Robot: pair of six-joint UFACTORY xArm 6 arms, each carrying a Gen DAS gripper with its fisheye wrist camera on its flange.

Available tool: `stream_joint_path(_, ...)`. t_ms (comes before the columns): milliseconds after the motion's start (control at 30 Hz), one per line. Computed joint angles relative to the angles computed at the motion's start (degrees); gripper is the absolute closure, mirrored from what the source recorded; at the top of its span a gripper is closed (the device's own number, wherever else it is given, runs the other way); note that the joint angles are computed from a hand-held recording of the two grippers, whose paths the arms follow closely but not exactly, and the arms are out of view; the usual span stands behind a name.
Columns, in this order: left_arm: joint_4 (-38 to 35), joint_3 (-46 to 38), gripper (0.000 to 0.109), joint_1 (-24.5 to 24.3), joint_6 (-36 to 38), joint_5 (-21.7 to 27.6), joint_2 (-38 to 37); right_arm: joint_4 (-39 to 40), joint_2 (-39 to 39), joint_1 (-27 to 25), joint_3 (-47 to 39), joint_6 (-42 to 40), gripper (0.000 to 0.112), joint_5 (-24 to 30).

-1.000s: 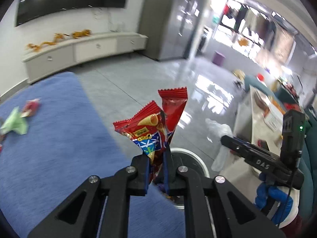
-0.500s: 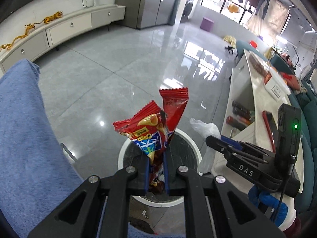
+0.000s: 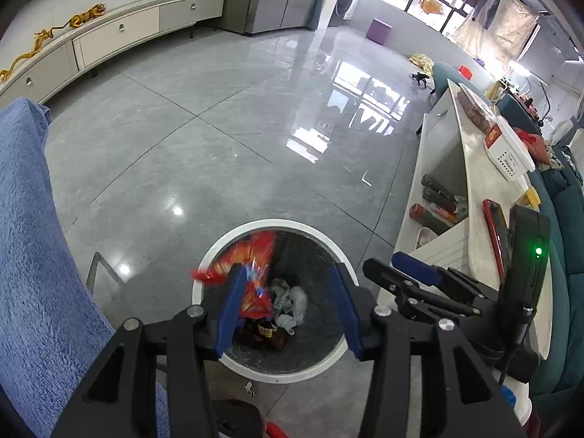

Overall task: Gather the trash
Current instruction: 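Move both tools back over the rug toward the remaining trash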

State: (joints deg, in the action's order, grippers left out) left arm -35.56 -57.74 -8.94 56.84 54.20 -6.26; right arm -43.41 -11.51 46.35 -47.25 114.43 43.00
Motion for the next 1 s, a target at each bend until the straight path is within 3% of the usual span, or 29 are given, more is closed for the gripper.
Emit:
stream_joint_path(167, -0.74, 1.04, 0.062, 1.13, 0.27, -1.37, -2.13, -0.36, -0.55, 0.93, -0.61, 0.27, 0.067, 1.58)
stream_joint_path(400, -5.06, 5.02, 0.062, 3.67, 3.48, -11.71, -8.99, -2.60, 0.76, 3.03, -6.45, -2.08, 0.061, 7.06)
stream_joint_path(533, -8.30, 4.86, 0.041, 6.93, 4.67, -14.97, -11.18, -4.72, 3.16, 5.03, -12.40, -4.36, 0.056, 11.35)
stream_joint_path(667, -11.76, 3.94, 0.040, 10.67, 6.32, -16.61, -12.28, -6.03, 5.60, 6.96, -17.32, -6.10, 0.049, 14.92)
stream_joint_path(1000, -18.62, 3.08, 0.040, 17.21, 11.29, -18.19, -13.52, -7.68, 10.97, 10.53, -27.29, -9.61, 0.044, 21.83)
